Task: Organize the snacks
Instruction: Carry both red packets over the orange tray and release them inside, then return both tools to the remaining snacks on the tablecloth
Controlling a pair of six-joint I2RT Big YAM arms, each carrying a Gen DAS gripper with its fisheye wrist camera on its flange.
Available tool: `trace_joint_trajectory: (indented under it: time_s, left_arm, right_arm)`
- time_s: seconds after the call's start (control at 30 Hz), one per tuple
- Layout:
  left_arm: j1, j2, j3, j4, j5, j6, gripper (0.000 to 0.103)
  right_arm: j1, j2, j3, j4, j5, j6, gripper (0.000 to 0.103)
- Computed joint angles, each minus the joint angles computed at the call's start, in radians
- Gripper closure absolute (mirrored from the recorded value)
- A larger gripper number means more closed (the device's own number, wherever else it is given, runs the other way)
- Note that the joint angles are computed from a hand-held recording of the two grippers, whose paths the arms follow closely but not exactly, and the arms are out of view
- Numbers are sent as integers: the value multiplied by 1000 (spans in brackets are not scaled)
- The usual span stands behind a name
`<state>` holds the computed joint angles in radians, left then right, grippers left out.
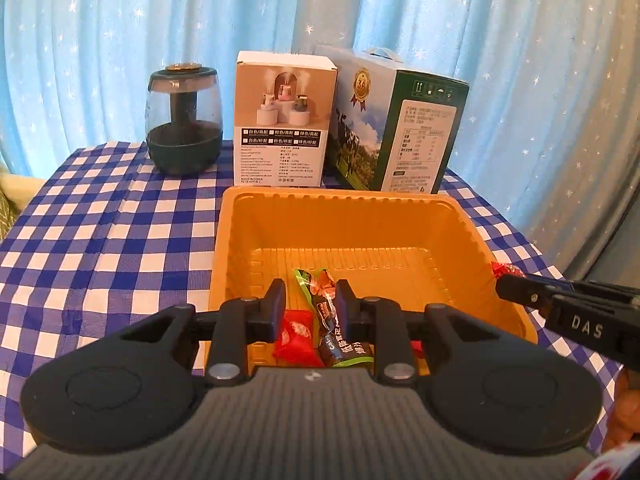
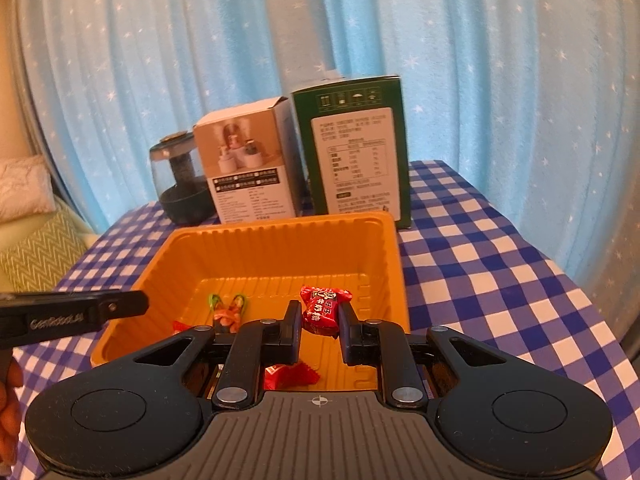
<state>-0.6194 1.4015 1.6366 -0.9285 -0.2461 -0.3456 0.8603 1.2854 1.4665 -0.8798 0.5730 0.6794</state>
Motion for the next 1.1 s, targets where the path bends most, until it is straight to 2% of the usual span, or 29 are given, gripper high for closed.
trace_joint_trajectory:
  time_s: [0.2, 0.37, 0.4, 0.43, 0.5, 0.63, 1.1]
  left_arm:
    - [-7, -12, -4, 2, -9, 6, 80]
    - [-9, -16, -6, -3, -5, 10, 80]
    - [-10, -17, -8, -4, -5, 12, 80]
    - [-11, -18, -9, -5, -5, 12, 80]
    - [-10, -20, -11, -8, -1, 9, 80]
    - [-12, -20, -10, -10, -2, 7, 80]
    - [-46, -57, -37, -30, -20, 43, 79]
  right_arm:
    - [-6, -13, -10, 22, -4, 8, 84]
    - [-16, -15, -21, 51, -48, -2, 82]
    - [-19, -13, -21, 49, -54, 5, 76]
    - [-20, -15, -23, 49, -50, 16, 64]
    - [-23, -27, -39, 71, -48, 34, 51]
    - [-25, -48, -54, 96, -27, 50, 51]
    - [-19, -87, -68, 68, 59, 98, 51]
